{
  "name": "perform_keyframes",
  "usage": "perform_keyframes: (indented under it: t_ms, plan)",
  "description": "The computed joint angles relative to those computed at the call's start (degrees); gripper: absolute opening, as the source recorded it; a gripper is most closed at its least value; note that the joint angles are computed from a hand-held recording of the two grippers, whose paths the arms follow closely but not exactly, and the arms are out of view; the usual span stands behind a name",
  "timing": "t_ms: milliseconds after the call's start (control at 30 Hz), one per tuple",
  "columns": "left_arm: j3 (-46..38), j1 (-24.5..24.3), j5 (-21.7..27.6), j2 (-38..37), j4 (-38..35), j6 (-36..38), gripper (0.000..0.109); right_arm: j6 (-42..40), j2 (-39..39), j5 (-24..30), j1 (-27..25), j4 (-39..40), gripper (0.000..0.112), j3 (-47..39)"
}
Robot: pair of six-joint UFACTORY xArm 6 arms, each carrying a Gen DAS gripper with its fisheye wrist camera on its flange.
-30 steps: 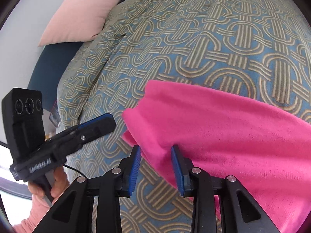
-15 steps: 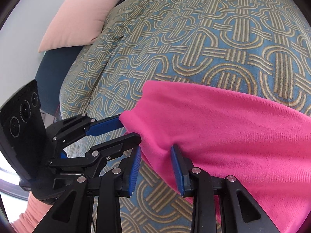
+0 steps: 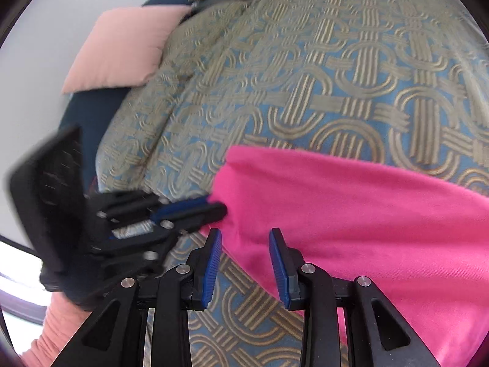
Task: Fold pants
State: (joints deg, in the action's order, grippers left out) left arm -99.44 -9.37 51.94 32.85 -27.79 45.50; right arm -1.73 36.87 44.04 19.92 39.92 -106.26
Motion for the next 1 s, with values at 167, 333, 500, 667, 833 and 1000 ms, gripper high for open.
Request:
perform_keyframes:
  t_ms: [167, 333, 500, 667, 833, 1000]
  plan:
    - [-0.7, 0.6, 0.4, 1.2, -0.8, -2.3, 0.006, -2.6, -12.6, -9.1, -0.4, 2.0, 0.032, 15.5]
    - [-0.8, 1.2, 0.9, 1.3, -2.0, -4.2, 0.037, 0.8, -22.8, -13.0, -1.5, -1.2, 0.032, 28.6]
    - [1.3, -0.3, -3.6, 0.3, 1.9, -5.9, 0.002, 9.3, -29.6, -16.5, -1.7, -8.5, 0.032, 38.4]
    - [-3.2, 2.0, -8.0, 3.0, 6.9, -16.7, 0.0, 14.7, -33.1, -16.7, -2.7, -12.9, 0.032, 43.4]
    - [0.3, 3.5, -7.8, 0.8, 8.1, -19.2, 0.002, 17.1, -34.4, -17.2, -3.1, -15.9, 0.032, 45.5]
    - [8.7, 3.5, -7.3, -5.8, 0.8, -15.5, 0.05, 19.7, -33.5, -16.2, -2.9, -21.3, 0.032, 44.6]
